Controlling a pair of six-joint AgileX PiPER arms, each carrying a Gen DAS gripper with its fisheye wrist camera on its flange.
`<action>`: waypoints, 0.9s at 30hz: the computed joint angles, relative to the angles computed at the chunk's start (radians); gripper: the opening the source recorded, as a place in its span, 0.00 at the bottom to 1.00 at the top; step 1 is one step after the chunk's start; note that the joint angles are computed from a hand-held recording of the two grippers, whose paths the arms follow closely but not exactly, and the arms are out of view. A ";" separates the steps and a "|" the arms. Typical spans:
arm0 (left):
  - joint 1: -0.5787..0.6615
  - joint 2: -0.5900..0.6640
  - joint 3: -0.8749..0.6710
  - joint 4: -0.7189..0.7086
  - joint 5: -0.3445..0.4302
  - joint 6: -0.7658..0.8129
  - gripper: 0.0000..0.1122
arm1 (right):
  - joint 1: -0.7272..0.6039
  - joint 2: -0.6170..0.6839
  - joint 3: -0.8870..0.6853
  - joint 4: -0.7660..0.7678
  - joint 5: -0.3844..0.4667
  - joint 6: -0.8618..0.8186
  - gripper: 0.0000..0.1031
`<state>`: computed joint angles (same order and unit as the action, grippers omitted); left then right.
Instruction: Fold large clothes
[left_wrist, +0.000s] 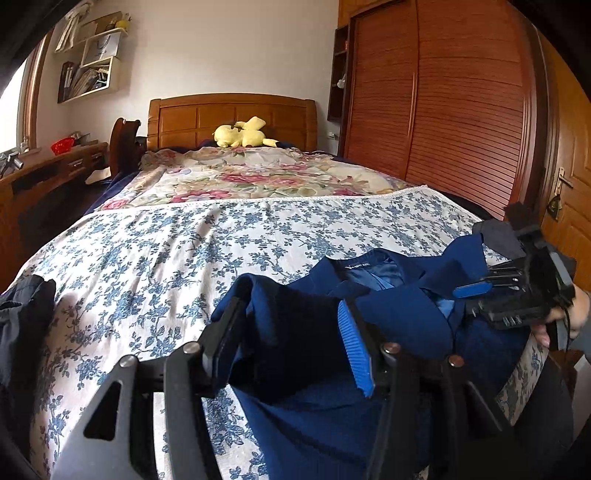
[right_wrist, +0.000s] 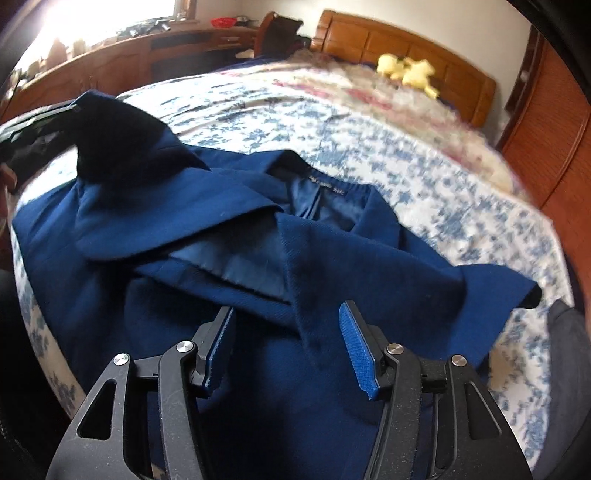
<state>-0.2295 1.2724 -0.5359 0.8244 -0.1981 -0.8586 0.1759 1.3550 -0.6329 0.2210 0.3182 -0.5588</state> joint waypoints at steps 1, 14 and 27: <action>0.010 -0.001 0.002 0.019 -0.009 -0.021 0.45 | -0.027 0.037 -0.044 0.078 0.036 -0.070 0.35; 0.093 0.009 0.010 0.129 -0.073 -0.123 0.45 | 0.078 0.321 -0.447 -0.529 0.034 0.468 0.03; 0.135 0.038 0.001 0.158 -0.094 -0.139 0.45 | 0.086 0.493 -0.670 -0.765 0.078 0.783 0.35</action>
<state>-0.0948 1.3107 -0.5350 0.9829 -0.2919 -0.9975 0.2616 1.8480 -1.3032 -0.5440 0.3961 0.2243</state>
